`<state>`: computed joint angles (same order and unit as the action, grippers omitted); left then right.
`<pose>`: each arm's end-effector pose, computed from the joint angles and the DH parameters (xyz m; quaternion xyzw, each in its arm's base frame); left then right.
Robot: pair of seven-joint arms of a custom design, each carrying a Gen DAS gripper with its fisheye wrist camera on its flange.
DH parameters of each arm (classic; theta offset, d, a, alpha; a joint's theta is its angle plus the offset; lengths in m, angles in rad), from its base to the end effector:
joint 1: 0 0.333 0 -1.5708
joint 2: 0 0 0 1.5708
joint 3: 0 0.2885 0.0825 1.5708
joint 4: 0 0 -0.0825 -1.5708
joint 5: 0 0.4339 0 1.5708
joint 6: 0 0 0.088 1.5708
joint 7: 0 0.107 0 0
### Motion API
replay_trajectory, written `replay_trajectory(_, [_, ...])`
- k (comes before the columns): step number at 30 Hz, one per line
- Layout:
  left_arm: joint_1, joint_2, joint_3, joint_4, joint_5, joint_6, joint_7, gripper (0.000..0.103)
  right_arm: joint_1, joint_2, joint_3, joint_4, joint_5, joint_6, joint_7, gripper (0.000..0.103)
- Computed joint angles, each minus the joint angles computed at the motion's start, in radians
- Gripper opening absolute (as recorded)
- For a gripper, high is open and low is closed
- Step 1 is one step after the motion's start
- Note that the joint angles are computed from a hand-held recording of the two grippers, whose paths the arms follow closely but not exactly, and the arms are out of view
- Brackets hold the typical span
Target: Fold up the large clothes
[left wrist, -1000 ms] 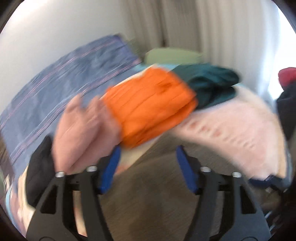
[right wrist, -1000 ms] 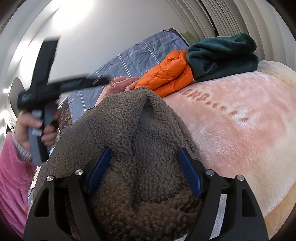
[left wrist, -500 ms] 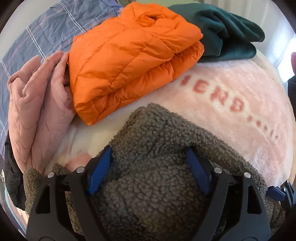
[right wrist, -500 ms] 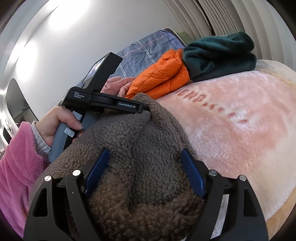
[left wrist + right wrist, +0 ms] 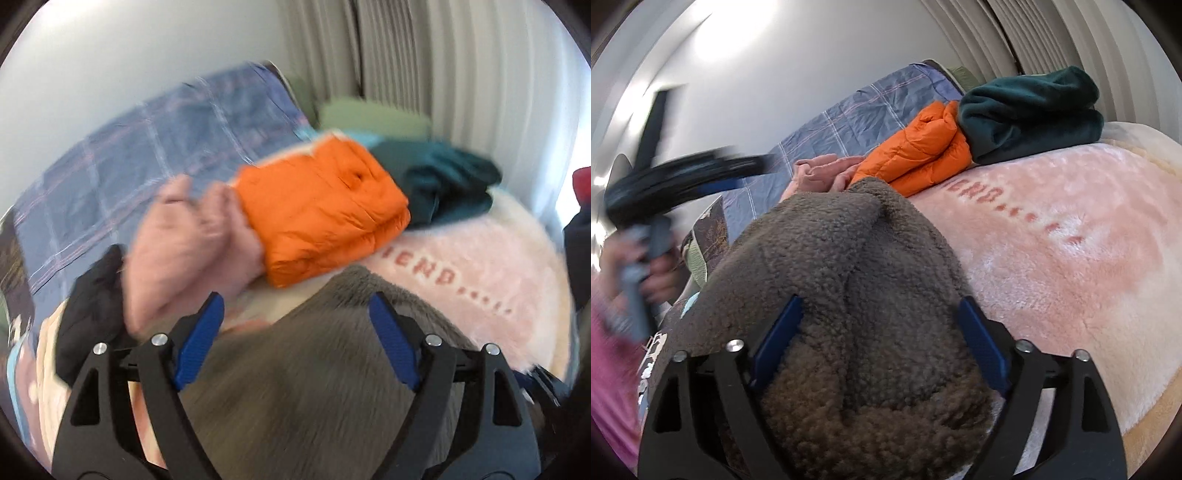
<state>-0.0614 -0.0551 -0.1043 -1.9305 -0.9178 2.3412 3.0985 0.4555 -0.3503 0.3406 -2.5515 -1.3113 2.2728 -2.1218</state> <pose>0.6228 -0.1176 0.5236 -0.1724 0.8857 -0.3975 0.1670 0.3609 0.3238 0.3513 -0.2865 0.8044 -0.3250 0.4066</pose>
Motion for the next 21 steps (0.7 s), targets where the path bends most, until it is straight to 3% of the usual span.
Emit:
replay_trajectory(4, [0.046, -0.176, 0.102, -0.211, -0.139, -0.033, 0.270, 0.091, -0.027, -0.033, -0.019, -0.056, -0.109, 0.118, 0.163, 0.100])
replay_trajectory(6, [0.067, -0.272, 0.163, -0.330, -0.159, -0.075, 0.357, 0.093, -0.026, -0.030, -0.016, -0.052, -0.101, 0.110, 0.153, 0.100])
replay_trajectory(10, [0.124, -0.335, 0.240, -0.430, -0.063, -0.204, 0.370, 0.094, -0.023, -0.024, -0.011, -0.043, -0.086, 0.098, 0.140, 0.100])
replay_trajectory(12, [0.144, -0.346, 0.254, -0.457, -0.032, -0.224, 0.389, 0.095, -0.023, -0.024, -0.012, -0.043, -0.084, 0.098, 0.137, 0.100])
replay_trajectory(18, [0.129, -0.398, 0.230, -0.570, 0.000, -0.136, 0.428, 0.096, -0.024, -0.024, -0.011, -0.043, -0.082, 0.099, 0.138, 0.100])
replay_trajectory(19, [0.113, -0.406, 0.222, -0.593, -0.028, -0.085, 0.437, 0.096, -0.023, -0.026, -0.010, -0.044, -0.080, 0.098, 0.138, 0.101])
replay_trajectory(21, [0.057, -0.407, 0.190, -0.639, -0.132, 0.104, 0.468, 0.098, -0.024, -0.026, -0.011, -0.044, -0.082, 0.100, 0.138, 0.101])
